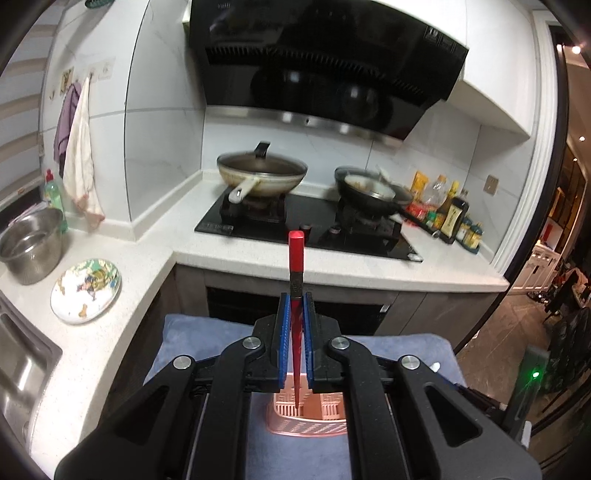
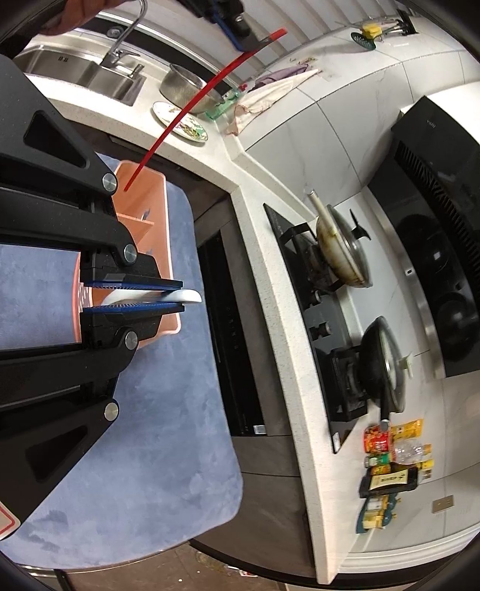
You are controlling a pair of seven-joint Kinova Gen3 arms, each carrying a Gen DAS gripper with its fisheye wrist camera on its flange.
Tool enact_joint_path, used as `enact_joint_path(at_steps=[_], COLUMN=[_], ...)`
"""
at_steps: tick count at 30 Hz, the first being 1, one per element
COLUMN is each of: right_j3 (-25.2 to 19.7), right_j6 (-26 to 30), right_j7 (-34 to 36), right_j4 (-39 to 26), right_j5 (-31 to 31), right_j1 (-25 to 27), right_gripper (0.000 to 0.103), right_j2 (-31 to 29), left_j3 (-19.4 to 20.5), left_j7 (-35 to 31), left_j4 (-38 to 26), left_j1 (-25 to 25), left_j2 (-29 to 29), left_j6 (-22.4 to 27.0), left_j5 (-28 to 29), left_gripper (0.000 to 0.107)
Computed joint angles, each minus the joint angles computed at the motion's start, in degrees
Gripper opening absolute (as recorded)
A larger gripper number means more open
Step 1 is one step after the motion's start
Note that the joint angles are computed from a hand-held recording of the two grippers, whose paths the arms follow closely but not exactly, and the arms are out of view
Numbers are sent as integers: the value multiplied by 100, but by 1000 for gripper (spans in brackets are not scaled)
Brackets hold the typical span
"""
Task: Organize utensils
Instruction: 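Lower the chopstick and spoon into the pink holder and open both tools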
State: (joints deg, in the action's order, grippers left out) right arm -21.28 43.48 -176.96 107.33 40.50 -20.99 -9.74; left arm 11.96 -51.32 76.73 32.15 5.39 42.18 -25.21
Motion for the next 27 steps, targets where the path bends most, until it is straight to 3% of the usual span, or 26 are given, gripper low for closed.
enact_joint_path(at_steps=[12, 16, 17, 19, 21, 27], right_j3=[202, 193, 172, 155, 126, -195], right_j6=[-220, -98, -49, 40, 116, 519], right_j7=[-104, -346, -431, -473, -494, -598], right_j4=[167, 217, 232, 243, 251, 268], right_j5=[39, 168, 234, 260, 263, 301], right_j1=[-132, -202, -223, -262, -287, -398], right_gripper=[7, 12, 12, 12, 12, 12], right_j2=[312, 300, 277, 221, 166, -87], left_j3=[-143, -180, -186, -200, -201, -30], left_j7=[-12, 50, 77, 232, 447, 541], left_j4=[231, 315, 352, 426, 536, 857], left_j1=[-47, -39, -40, -6, 36, -70], left_j2=[225, 214, 197, 152, 81, -232], left_j6=[25, 34, 32, 29, 10, 83], left_j5=[239, 237, 219, 83, -150, -318], left_gripper=[7, 8, 11, 28, 34, 34])
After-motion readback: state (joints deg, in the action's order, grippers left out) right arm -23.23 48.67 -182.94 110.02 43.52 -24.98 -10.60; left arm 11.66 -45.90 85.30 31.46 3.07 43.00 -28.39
